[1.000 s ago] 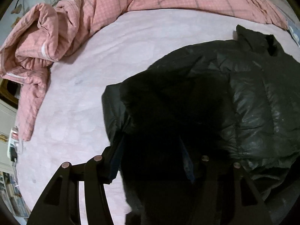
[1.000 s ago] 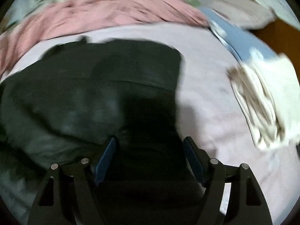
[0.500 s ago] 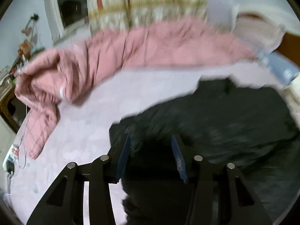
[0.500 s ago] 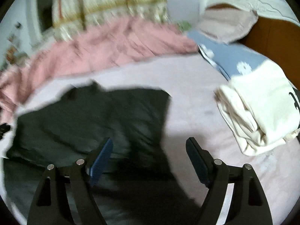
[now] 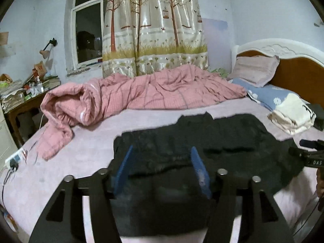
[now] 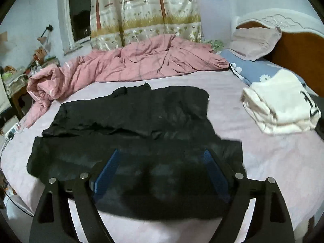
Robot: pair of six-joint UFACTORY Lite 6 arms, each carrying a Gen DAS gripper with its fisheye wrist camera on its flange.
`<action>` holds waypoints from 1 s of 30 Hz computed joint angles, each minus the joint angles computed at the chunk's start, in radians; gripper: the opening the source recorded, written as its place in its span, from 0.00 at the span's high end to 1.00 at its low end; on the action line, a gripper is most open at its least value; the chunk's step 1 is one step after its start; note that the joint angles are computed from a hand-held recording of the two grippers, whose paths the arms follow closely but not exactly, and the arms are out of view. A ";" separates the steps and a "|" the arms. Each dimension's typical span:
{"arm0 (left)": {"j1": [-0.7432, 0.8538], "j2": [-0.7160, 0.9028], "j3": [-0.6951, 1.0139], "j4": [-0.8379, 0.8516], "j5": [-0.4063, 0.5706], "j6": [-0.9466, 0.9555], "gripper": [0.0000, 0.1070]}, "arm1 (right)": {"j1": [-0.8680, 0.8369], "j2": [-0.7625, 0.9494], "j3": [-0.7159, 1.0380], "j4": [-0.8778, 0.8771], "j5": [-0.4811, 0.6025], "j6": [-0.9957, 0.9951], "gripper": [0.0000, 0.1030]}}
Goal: Fold large clothes
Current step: 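Open both tools and release the folded coat onto the bed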
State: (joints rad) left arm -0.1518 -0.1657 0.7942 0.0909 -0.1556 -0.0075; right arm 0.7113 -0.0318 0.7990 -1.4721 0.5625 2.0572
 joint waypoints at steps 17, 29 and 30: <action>-0.081 0.045 -0.253 -0.277 -0.244 0.189 0.09 | 0.096 0.051 -0.147 -0.186 0.174 0.321 0.16; -0.110 0.358 -0.138 -0.410 -0.296 0.295 0.08 | -0.016 0.325 0.052 -0.141 0.078 0.165 0.13; -0.110 0.358 -0.141 -0.410 -0.301 0.295 0.08 | -0.014 0.324 0.044 -0.161 0.085 0.191 0.13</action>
